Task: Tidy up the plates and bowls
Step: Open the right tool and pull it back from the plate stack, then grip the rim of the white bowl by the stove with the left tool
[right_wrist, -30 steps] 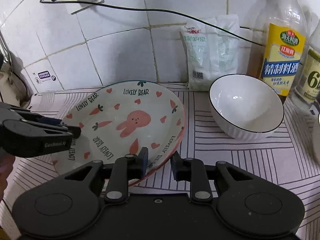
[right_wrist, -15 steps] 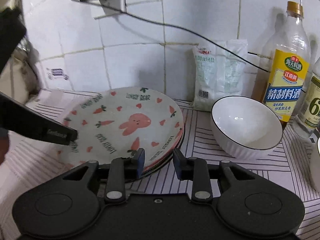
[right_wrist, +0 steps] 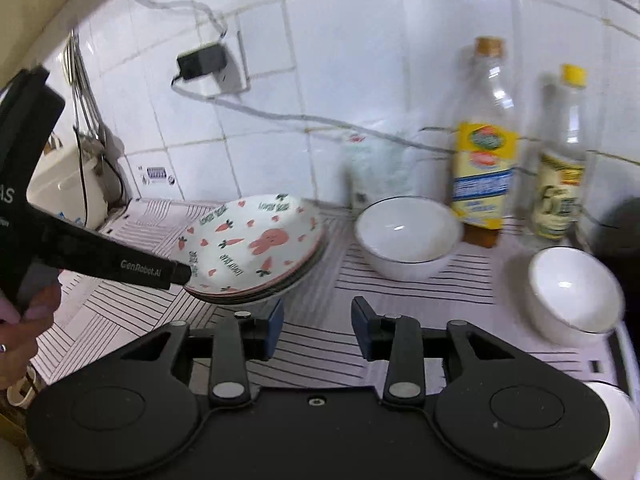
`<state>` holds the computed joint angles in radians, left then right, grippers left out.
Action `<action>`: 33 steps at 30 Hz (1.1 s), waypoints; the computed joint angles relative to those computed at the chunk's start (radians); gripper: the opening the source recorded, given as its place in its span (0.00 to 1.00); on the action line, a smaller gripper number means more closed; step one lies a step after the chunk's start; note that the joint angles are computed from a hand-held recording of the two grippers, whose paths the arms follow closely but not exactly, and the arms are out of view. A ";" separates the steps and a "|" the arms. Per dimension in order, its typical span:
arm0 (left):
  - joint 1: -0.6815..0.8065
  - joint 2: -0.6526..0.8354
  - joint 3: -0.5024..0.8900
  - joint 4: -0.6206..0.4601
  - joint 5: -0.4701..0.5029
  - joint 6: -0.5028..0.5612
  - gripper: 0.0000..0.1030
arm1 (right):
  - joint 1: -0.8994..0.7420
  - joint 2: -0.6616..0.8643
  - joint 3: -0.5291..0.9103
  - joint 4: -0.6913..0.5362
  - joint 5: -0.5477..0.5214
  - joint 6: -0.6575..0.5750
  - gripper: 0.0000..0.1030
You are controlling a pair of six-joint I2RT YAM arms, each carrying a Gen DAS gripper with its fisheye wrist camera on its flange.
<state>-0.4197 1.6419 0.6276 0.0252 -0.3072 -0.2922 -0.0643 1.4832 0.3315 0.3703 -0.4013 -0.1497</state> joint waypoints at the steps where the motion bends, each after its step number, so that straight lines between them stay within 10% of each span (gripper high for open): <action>1: -0.028 -0.015 0.006 -0.027 -0.003 -0.027 0.41 | -0.040 -0.042 -0.010 -0.030 -0.024 -0.028 0.46; 15: -0.396 0.025 0.125 -0.124 -0.040 -0.269 0.73 | -0.713 -0.200 0.013 -0.472 -0.356 -0.634 0.86; 21: -0.524 0.085 0.186 -0.084 -0.090 -0.275 0.92 | -0.837 -0.011 0.062 -0.416 -0.325 -0.784 0.91; 33: -0.539 0.435 0.428 -0.053 0.060 -0.359 0.93 | -0.976 0.283 0.061 -0.238 -0.402 -0.871 0.98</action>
